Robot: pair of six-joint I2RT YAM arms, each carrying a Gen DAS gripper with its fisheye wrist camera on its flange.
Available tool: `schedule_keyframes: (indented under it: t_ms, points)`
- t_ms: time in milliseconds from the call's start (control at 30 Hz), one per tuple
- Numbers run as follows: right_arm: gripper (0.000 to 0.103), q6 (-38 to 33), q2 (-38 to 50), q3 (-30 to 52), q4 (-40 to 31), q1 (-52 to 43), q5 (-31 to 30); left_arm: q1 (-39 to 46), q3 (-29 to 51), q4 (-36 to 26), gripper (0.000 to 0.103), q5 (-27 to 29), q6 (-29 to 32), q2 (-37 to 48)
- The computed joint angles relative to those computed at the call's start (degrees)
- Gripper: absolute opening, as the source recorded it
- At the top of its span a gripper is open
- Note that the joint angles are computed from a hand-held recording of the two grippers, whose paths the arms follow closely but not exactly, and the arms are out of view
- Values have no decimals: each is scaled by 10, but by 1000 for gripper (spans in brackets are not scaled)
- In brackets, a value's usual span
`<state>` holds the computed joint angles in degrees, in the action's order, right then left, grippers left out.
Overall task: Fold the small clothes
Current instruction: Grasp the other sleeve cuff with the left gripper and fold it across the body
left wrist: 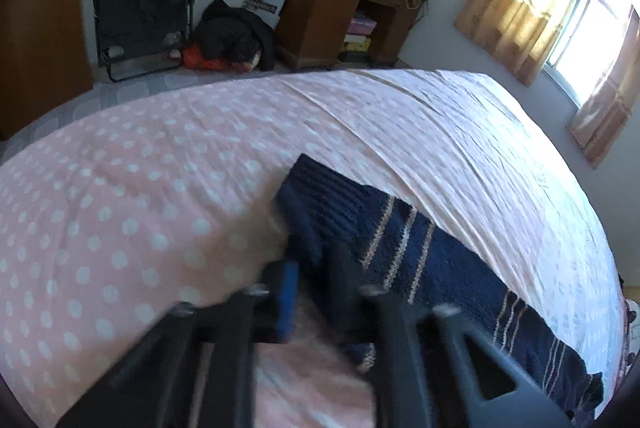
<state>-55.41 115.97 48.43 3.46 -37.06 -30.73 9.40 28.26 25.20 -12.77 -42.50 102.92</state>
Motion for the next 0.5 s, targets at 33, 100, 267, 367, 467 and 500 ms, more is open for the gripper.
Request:
schedule_keyframes:
  t_ms: [33,100,267,367,467,500]
  points:
    - [77,1,1,1,0,0,0,0,-5,9,9,0,0,-2]
    - [77,1,0,-2,4,0,0,-7,-9,8,9,-7,3,-10]
    - [77,1,1,-1,4,-1,-1,-26,-24,10,8,-26,1,-45]
    - [78,2,1,-3,8,-1,-1,-48,-29,-1,8,-42,5,-78]
    - [77,3,1,-4,11,-1,-2,-77,-32,-17,8,-48,5,-119]
    - [78,4,1,-2,9,-1,-4,-96,-30,-28,8,-53,7,-138]
